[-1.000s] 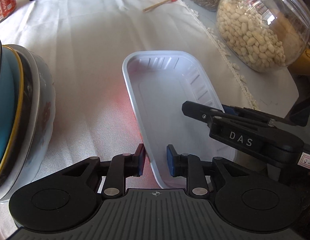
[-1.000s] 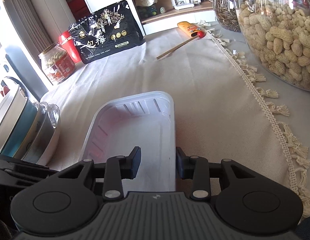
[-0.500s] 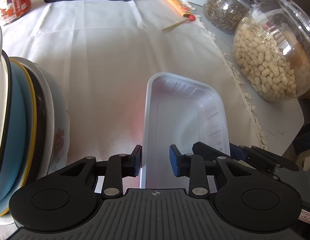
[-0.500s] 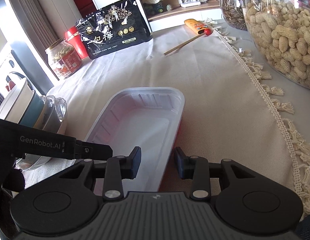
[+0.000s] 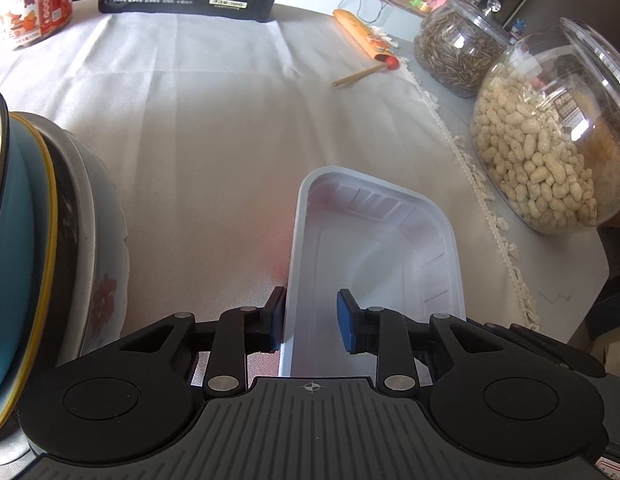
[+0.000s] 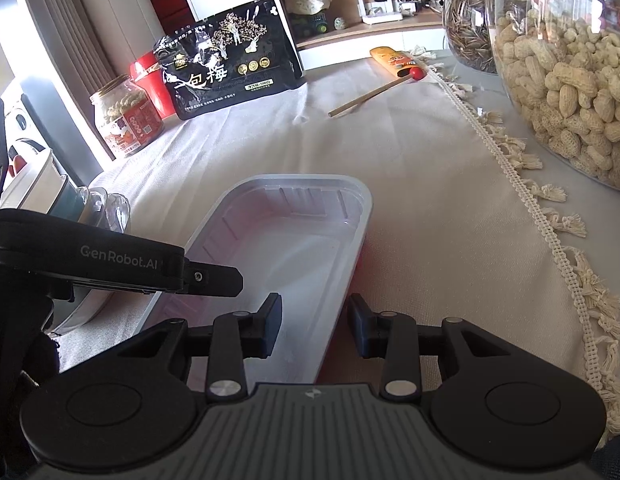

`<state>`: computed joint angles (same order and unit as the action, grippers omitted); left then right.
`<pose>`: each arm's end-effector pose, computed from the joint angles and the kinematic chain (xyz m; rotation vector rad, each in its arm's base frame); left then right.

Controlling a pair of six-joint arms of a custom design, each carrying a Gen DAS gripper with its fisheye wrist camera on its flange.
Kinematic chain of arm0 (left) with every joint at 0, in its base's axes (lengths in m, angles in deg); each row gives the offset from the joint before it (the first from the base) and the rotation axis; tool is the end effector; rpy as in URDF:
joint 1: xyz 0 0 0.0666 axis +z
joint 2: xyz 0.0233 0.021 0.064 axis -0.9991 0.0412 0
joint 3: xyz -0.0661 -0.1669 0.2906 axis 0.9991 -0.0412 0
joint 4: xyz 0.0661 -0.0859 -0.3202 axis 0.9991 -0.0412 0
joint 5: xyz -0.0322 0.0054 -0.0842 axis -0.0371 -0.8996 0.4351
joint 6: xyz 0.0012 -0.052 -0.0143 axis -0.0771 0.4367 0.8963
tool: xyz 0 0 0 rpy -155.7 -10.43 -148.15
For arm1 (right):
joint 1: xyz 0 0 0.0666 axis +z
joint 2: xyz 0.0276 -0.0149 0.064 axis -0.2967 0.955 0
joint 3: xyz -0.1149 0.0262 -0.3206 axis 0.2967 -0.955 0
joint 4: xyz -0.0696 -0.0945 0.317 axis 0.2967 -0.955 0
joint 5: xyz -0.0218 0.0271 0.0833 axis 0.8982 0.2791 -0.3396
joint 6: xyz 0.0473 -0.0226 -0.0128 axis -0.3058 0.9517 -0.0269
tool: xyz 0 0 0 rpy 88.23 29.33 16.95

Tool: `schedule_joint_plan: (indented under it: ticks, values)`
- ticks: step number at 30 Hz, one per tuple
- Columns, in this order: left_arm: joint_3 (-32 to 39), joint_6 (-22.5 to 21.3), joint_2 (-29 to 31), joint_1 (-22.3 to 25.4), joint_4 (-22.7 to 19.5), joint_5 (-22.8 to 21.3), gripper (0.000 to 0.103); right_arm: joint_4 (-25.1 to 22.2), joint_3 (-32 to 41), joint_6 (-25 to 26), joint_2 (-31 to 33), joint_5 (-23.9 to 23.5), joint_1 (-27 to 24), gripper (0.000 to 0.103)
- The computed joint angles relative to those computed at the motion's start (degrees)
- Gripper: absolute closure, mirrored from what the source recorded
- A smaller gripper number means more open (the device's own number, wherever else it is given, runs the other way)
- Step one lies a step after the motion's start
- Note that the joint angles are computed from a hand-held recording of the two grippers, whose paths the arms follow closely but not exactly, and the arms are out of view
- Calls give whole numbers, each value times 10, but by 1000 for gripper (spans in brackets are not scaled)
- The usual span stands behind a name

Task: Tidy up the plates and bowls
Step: 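Lift the tray with both grippers and carry it over the bowl stack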

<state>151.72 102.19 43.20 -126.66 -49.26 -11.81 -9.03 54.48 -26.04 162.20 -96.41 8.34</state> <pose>0.3810 -0.3042 0.3900 -0.2342 2.5989 -0.4313 0.3829 0.1884 0.3810 -0.2599 2.4223 0.5085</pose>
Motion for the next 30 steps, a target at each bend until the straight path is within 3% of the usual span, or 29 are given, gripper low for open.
schedule_joint_plan:
  ticks: [4,11,14,19,22,24,28,30]
  values:
    - [-3,13,-11,4,-8,16,81,-36,26,-20,7,-3,-1,67]
    - [-13,-14,-91,-11,13,-62,81,-31,85,-7,-13,54,33,67]
    - [-19,-17,-149,-8,6,-95,81,-22,146,9,-10,55,56,67]
    - [-24,-9,-234,14,-46,-135,81,-29,276,0,48,30,107,67]
    - [-62,28,-274,46,-45,-114,80,-11,304,-7,76,63,146,63]
    - [-77,47,-281,62,-48,-118,75,-31,334,-9,101,46,158,63]
    - [-121,38,-305,106,-5,-70,75,-60,379,26,139,84,178,63]
    - [-143,32,-313,127,17,-54,77,-88,409,21,162,73,174,63]
